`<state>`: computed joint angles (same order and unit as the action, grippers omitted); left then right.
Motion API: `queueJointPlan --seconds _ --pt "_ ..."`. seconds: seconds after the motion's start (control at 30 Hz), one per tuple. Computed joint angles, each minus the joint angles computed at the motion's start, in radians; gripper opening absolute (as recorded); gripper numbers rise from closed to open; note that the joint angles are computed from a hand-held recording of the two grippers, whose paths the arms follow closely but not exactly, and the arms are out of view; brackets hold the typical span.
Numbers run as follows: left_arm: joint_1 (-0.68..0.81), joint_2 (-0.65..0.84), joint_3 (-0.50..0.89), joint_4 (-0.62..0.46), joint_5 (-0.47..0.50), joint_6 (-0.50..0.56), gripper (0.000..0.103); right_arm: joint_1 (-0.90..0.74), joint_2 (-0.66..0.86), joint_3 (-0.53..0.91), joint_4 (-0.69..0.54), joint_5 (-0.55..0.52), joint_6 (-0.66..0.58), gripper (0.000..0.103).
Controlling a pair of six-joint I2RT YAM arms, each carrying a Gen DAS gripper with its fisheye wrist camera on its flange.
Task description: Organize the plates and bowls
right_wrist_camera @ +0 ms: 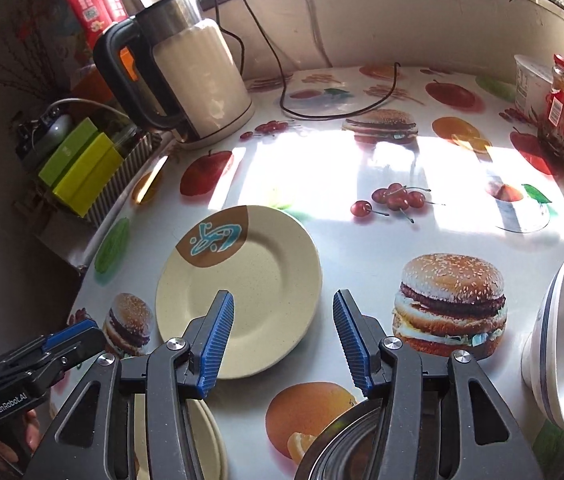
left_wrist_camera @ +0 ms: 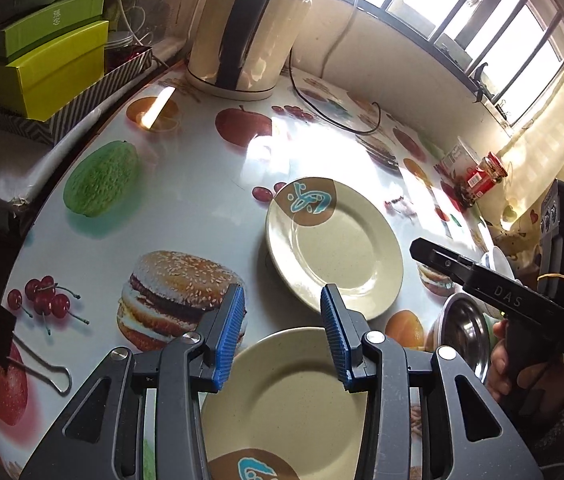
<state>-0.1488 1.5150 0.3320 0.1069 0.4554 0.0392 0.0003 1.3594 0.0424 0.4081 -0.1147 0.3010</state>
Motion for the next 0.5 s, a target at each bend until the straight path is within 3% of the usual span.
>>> queueJointPlan --seconds 0.5 --pt "-0.075 0.229 0.156 0.046 -0.028 -0.073 0.041 -0.097 0.298 0.163 0.068 -0.083 -0.051 0.052"
